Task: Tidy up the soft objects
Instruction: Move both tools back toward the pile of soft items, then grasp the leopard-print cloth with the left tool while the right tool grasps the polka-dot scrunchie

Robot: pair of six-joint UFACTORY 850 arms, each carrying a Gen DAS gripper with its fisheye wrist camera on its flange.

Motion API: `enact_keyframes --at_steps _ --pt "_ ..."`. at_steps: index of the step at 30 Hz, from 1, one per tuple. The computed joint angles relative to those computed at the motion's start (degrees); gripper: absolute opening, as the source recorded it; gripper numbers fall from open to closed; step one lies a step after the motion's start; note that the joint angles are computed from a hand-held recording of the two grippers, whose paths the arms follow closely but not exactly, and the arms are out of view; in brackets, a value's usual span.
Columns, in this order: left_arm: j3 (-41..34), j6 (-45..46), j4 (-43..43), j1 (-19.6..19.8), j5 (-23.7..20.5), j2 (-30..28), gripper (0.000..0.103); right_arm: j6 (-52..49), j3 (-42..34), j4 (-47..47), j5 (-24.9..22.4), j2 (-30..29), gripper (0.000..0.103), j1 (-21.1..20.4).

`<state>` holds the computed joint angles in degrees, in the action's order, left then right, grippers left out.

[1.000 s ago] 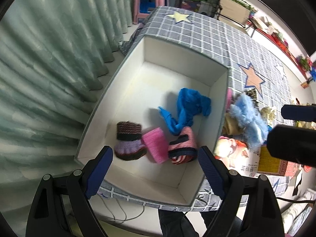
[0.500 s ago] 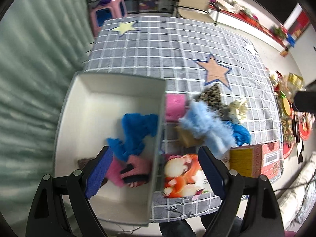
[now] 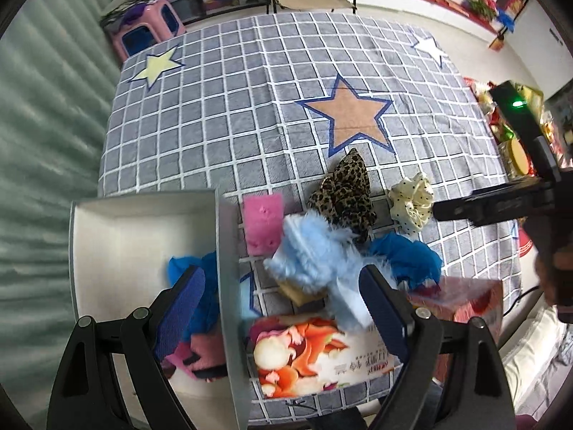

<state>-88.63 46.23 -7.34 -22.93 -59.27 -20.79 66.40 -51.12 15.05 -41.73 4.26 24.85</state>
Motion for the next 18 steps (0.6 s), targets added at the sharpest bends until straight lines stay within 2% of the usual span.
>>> enact_keyframes --at_steps 4,8,12,18 --pt "-0.9 -2.0 3.2 -2.6 0.8 -2.0 0.090 -11.0 0.6 6.4 4.0 -4.6 0.103 -2.0" --pt "-1.6 -2.5 6.2 -5.6 1.1 -4.2 0.090 -16.1 -1.1 5.8 3.1 -9.8 0.103 -2.7" --pt "-1.8 -2.7 8.2 -8.7 1.5 -6.3 0.090 -10.4 -1.6 -2.1 -0.5 -11.1 0.103 -1.8" --pt "-1.3 -4.6 12.4 -12.7 2.2 -9.4 0.090 3.7 7.2 -9.6 -4.3 -2.7 0.103 -2.3"
